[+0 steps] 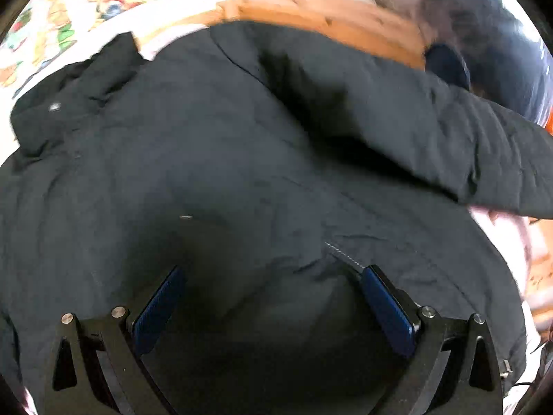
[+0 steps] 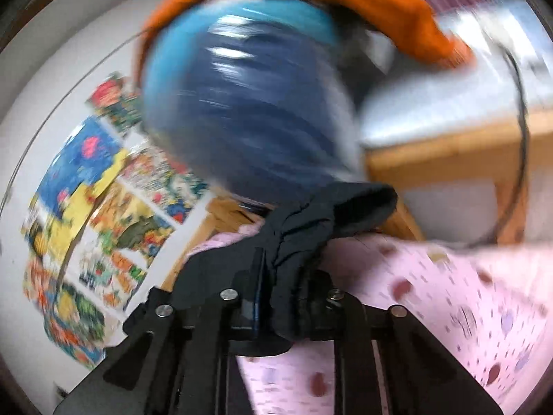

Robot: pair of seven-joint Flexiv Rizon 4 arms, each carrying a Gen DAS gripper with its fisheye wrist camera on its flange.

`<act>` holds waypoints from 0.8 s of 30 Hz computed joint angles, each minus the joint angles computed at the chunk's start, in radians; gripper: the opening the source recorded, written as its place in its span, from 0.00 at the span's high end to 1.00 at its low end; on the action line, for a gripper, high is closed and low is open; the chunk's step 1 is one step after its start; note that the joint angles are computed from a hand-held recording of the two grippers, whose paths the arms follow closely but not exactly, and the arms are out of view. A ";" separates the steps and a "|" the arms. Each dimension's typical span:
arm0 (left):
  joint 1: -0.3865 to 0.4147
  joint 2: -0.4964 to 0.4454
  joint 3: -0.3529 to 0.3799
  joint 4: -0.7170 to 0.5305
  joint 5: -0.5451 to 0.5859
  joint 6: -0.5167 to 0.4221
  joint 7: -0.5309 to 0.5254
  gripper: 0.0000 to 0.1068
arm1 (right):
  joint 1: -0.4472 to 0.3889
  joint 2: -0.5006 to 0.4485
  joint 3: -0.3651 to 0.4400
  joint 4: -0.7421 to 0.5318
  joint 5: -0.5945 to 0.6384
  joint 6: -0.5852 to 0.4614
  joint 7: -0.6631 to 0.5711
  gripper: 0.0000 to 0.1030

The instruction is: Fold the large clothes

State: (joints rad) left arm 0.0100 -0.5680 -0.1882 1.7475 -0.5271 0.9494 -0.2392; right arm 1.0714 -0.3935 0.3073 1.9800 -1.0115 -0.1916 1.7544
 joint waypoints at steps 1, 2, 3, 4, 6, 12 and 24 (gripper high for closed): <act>0.024 0.015 -0.014 0.008 -0.030 -0.012 0.019 0.04 | 0.001 0.007 -0.004 -0.023 -0.023 -0.027 -0.089 0.87; 0.049 0.033 -0.025 0.018 -0.067 -0.024 0.043 0.04 | -0.002 0.012 -0.008 -0.040 -0.046 -0.041 -0.161 0.87; 0.075 0.053 -0.033 0.027 -0.109 -0.035 0.070 0.04 | -0.010 0.021 -0.016 -0.060 -0.095 -0.044 -0.272 0.87; 0.086 0.065 -0.030 0.027 -0.136 -0.046 0.083 0.04 | -0.019 0.028 -0.022 -0.070 -0.138 -0.035 -0.350 0.87; 0.127 0.093 -0.017 0.026 -0.216 -0.075 0.107 0.04 | -0.043 0.037 -0.043 -0.103 -0.249 0.009 -0.529 0.87; 0.191 0.091 0.063 -0.001 -0.325 0.034 0.097 0.04 | -0.114 -0.033 -0.142 -0.303 -0.527 0.311 -0.893 0.87; 0.368 -0.057 0.100 -0.180 -0.274 -0.026 -0.085 0.05 | -0.160 -0.500 -0.231 -0.994 -0.277 0.926 -1.482 0.54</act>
